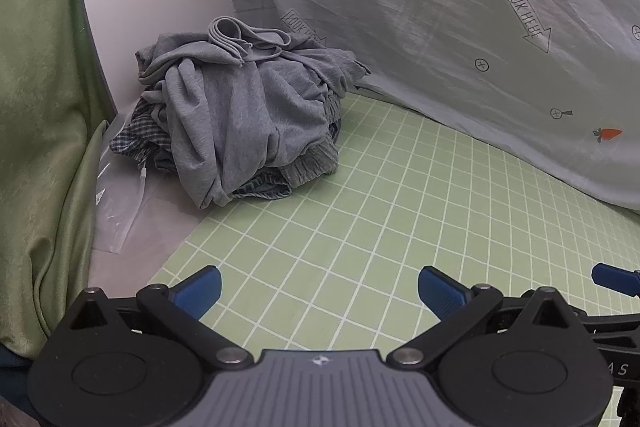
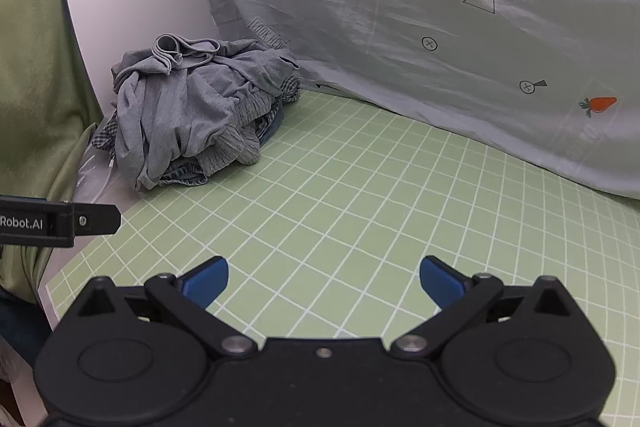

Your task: Fold clothes

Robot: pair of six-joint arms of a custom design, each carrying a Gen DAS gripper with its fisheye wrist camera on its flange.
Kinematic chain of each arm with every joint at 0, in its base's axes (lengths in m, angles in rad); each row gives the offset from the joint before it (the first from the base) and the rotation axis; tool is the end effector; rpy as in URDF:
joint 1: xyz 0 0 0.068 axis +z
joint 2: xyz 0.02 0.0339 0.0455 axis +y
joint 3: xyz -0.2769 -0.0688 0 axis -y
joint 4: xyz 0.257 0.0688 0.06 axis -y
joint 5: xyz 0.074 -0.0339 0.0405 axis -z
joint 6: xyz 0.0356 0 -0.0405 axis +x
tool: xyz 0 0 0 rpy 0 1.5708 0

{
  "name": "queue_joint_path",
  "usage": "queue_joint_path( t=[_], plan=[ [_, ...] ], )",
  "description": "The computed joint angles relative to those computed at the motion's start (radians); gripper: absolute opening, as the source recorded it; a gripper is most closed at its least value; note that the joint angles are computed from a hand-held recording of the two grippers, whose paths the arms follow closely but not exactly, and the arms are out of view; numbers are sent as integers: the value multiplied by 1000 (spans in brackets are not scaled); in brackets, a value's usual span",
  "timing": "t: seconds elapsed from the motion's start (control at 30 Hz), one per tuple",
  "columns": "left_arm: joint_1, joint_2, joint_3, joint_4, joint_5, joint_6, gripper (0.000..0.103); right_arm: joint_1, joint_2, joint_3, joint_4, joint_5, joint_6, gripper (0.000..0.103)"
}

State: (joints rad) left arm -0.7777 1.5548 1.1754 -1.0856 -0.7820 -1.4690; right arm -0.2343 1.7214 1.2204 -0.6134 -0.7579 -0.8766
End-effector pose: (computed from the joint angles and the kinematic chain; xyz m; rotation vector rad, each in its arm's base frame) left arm 0.2221 -0.1835 0.2522 -0.8535 2.2171 0.3102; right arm 0.3556 -0.0597 0.2268 -0.9373 2.1368 0.5015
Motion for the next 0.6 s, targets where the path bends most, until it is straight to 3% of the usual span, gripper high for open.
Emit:
queue_joint_path(
  t=[0.6],
  plan=[
    [11,16,16,17,6,33,103,0,-3,-5,26,11,35,103]
  ],
)
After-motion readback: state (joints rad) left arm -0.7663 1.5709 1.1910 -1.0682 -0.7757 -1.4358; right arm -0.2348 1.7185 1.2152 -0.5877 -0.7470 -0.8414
